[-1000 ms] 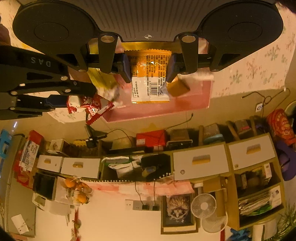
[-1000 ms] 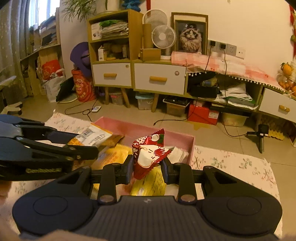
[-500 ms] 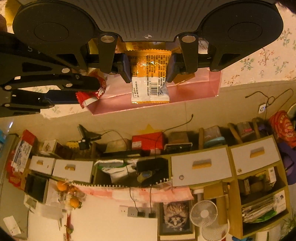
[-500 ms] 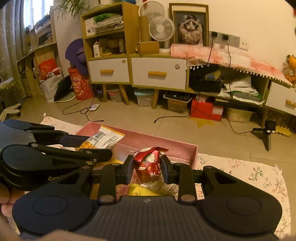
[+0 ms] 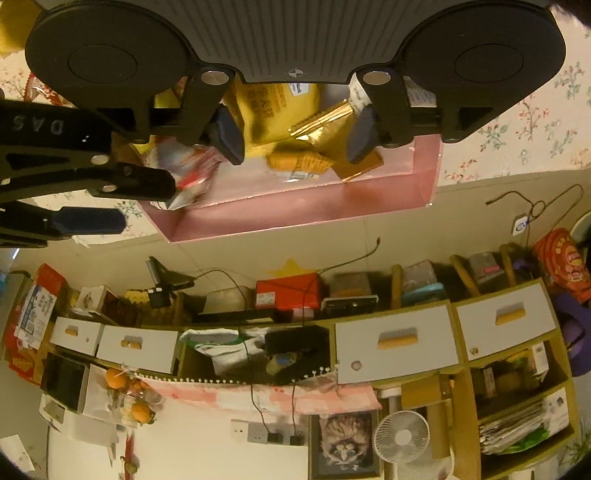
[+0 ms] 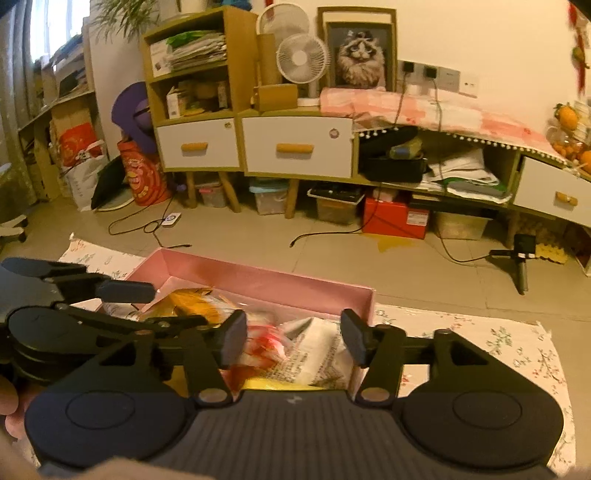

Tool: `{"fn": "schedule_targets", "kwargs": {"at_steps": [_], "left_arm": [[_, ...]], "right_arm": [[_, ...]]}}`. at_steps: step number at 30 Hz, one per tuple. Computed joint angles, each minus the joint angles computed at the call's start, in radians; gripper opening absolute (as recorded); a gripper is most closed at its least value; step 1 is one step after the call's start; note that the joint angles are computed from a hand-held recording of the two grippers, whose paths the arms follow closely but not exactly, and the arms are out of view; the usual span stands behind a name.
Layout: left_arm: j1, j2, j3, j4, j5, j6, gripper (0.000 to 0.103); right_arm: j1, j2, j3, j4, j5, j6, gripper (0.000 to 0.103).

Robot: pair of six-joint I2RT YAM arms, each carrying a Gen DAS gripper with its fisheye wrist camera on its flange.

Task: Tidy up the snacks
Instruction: 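Withdraw both grippers from the box toward the remaining snacks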

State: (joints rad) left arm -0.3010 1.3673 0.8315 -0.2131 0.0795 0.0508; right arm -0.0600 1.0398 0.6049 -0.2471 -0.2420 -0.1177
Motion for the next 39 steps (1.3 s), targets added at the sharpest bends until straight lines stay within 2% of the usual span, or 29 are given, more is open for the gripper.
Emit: {"fn": "schedule_targets", "kwargs": {"at_steps": [2, 16, 28, 31, 39], "left_arm": [[0.005, -0.019, -0.005, -0.017, 0.01, -0.008, 0.068], [-0.01, -0.215, -0.07, -0.152, -0.011, -0.011, 0.074], [-0.038, -0.432, -0.125, -0.331, -0.045, -0.006, 0.08], [-0.047, -0.492, -0.14, -0.376, -0.047, -0.02, 0.085], [-0.076, -0.647, -0.179, -0.504, -0.079, -0.028, 0.091]], "right_arm": [[-0.012, -0.023, -0.002, -0.019, -0.008, -0.004, 0.062], [-0.081, -0.185, -0.01, -0.162, -0.042, -0.022, 0.076], [-0.149, -0.36, -0.037, -0.323, -0.083, -0.041, 0.088], [-0.159, -0.403, -0.037, -0.368, -0.091, -0.046, 0.092], [-0.129, -0.538, -0.059, -0.482, -0.046, -0.059, 0.099]]}}
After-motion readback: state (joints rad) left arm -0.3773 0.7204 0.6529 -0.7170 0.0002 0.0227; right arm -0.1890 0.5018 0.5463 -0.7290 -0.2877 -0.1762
